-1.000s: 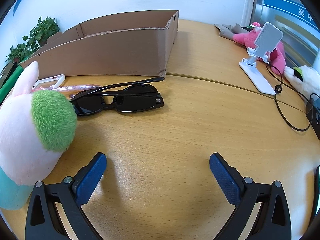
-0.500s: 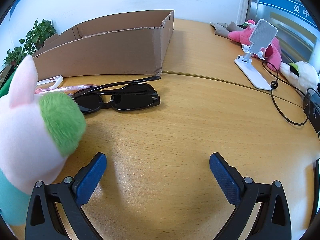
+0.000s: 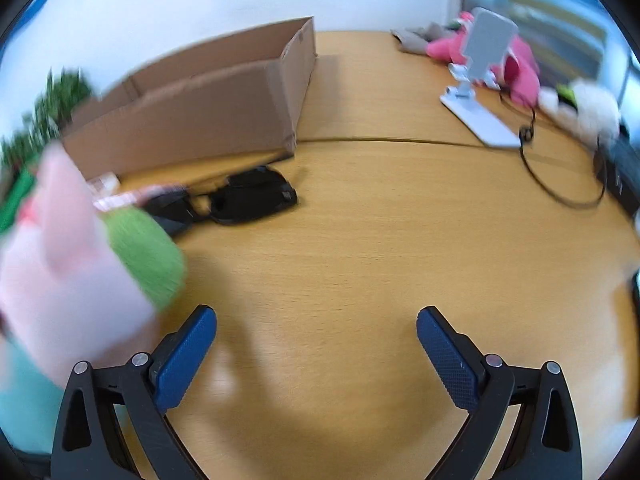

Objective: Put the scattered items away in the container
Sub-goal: 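Grasp the teal-and-pink plush pig with the right gripper, then lift the plush pig and carry it over the cardboard box with the right gripper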

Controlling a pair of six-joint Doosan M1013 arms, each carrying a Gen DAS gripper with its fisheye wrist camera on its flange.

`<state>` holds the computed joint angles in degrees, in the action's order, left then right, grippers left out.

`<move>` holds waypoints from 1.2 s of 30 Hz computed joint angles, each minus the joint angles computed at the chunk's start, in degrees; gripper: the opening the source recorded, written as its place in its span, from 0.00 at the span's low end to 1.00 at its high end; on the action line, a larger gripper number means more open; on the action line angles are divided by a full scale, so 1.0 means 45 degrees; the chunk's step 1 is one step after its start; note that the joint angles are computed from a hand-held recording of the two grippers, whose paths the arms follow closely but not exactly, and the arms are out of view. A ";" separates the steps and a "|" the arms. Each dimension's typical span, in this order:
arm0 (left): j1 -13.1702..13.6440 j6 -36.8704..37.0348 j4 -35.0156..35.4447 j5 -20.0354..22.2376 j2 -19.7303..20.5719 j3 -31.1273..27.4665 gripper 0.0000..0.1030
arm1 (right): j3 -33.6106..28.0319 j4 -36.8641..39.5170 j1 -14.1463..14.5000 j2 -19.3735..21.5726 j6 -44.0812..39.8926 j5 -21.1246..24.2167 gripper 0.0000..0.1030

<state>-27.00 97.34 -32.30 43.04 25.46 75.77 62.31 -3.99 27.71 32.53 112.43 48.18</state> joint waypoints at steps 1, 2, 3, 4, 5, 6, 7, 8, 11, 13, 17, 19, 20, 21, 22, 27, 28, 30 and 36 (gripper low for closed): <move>-0.0077 -0.0073 0.0321 -0.0072 -0.0014 -0.0003 0.85 | 0.0064 0.0389 -0.0056 -0.0159 -0.0034 -0.0244 0.98; -0.0144 -0.0159 0.0603 -0.0021 0.0011 -0.0069 0.85 | 0.0094 0.0757 -0.0095 -0.0318 -0.0152 -0.0524 0.99; -0.0177 -0.0241 0.0733 0.0001 0.0029 -0.0106 0.85 | 0.0098 0.1032 -0.0107 -0.0434 -0.0289 -0.0752 0.99; -0.0204 -0.0313 0.0826 0.0010 0.0048 -0.0140 0.85 | 0.0074 0.1359 -0.0108 -0.0523 -0.0503 -0.0952 0.99; -0.0230 -0.0357 0.0932 0.0029 0.0069 -0.0177 0.85 | -0.0021 0.1820 -0.0083 -0.0542 -0.0794 -0.1012 1.00; -0.0253 -0.0376 0.1039 0.0057 0.0092 -0.0215 0.85 | -0.0255 0.2370 -0.0081 -0.0439 -0.1123 -0.0820 1.00; -0.0265 -0.0382 0.1089 0.0062 0.0107 -0.0233 0.85 | -0.0514 0.2962 -0.0069 -0.0288 -0.1434 -0.0477 1.00; -0.0272 -0.0359 0.1112 0.0054 0.0116 -0.0238 0.85 | -0.0788 0.3486 -0.0049 -0.0098 -0.1609 -0.0120 1.00; -0.0274 -0.0129 0.1089 -0.0034 0.0121 -0.0203 0.85 | -0.1586 0.4357 0.0044 0.0511 -0.1765 0.0718 1.00; -0.0278 0.0021 0.1073 -0.0134 0.0118 -0.0162 0.85 | -0.2247 0.4450 0.0121 0.0977 -0.1934 0.1406 1.00; -0.0279 0.0050 0.1143 -0.0232 0.0114 -0.0126 0.84 | -0.2857 0.3778 0.0410 0.1466 -0.2020 0.2112 1.00; -0.0244 0.0129 0.0981 -0.0251 0.0118 -0.0106 0.84 | -0.2923 0.4076 0.0338 0.1522 -0.2225 0.2305 1.00; -0.0244 0.0134 0.0995 -0.0232 0.0129 -0.0120 0.84 | -0.2907 0.4314 0.0272 0.1548 -0.2390 0.2350 1.00; -0.0254 0.0121 0.1043 -0.0241 0.0133 -0.0126 0.84 | -0.2861 0.4500 0.0221 0.1540 -0.2483 0.2343 0.99; -0.0264 0.0115 0.1081 -0.0252 0.0134 -0.0125 0.84 | -0.2745 0.4690 0.0182 0.1493 -0.2625 0.2266 0.99; -0.0265 0.0188 0.1083 -0.0256 0.0099 -0.0082 0.82 | -0.2474 0.4874 0.0159 0.1337 -0.2671 0.1958 0.97; -0.0274 0.0215 0.1125 -0.0275 0.0068 -0.0062 0.81 | -0.2450 0.4945 0.0149 0.1310 -0.2706 0.1933 0.97; -0.0331 0.0175 0.1415 -0.0310 -0.0010 -0.0024 0.80 | -0.2372 0.5269 0.0082 0.1254 -0.2852 0.1935 0.97; -0.0410 0.0362 0.1621 -0.0471 -0.0220 0.0153 0.77 | -0.2042 0.6300 -0.0100 0.1077 -0.3214 0.1876 0.97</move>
